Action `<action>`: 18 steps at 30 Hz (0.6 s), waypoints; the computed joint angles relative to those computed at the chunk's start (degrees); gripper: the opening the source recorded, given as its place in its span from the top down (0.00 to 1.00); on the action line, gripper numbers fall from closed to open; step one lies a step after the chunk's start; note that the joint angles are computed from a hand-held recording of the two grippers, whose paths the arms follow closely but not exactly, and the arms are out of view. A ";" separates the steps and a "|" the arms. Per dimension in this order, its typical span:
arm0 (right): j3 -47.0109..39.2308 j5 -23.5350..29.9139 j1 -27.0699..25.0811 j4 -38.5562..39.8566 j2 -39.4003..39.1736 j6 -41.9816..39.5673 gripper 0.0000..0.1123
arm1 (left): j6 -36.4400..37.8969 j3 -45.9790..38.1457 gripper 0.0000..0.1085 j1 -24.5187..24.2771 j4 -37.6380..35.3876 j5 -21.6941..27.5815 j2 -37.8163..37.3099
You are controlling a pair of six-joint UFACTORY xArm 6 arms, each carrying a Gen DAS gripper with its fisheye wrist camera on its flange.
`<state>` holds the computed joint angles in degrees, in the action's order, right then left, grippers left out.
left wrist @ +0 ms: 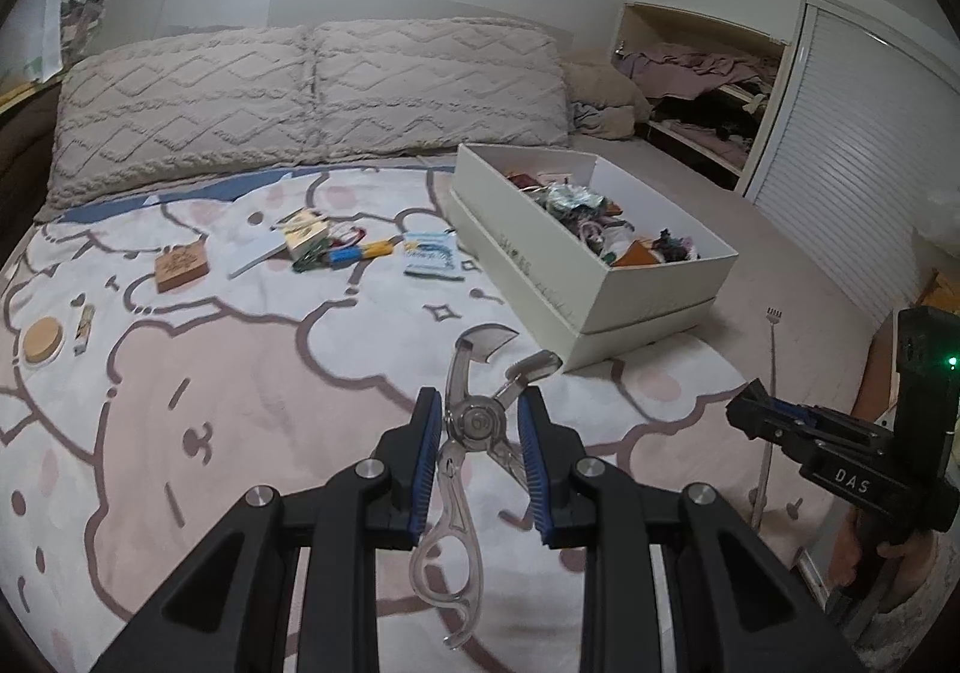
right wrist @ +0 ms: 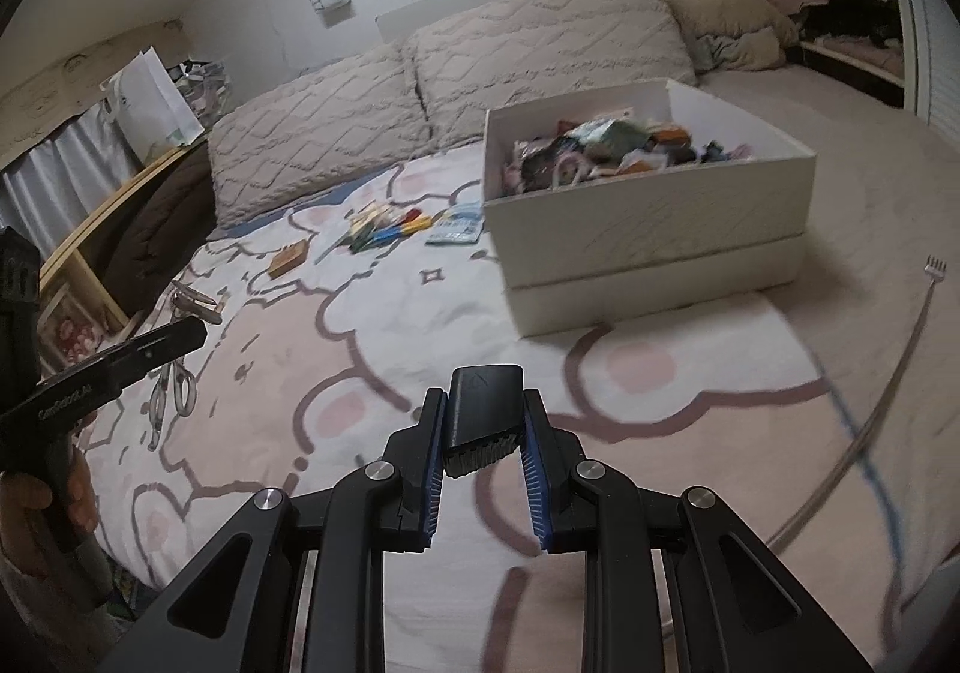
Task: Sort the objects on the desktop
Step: 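Carry the scissors and black object toward the white storage box with both tools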
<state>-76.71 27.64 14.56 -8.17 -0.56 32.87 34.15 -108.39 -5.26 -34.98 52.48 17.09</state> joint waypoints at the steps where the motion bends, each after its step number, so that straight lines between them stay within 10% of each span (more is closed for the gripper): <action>1: -0.03 -0.15 -0.38 0.63 -0.09 -0.69 0.78 | -0.15 -0.87 0.76 -0.29 -0.13 0.12 0.53; 18: -3.45 -0.11 -7.18 6.64 1.18 -9.40 0.78 | -5.76 -24.67 0.76 -5.02 0.80 4.88 15.04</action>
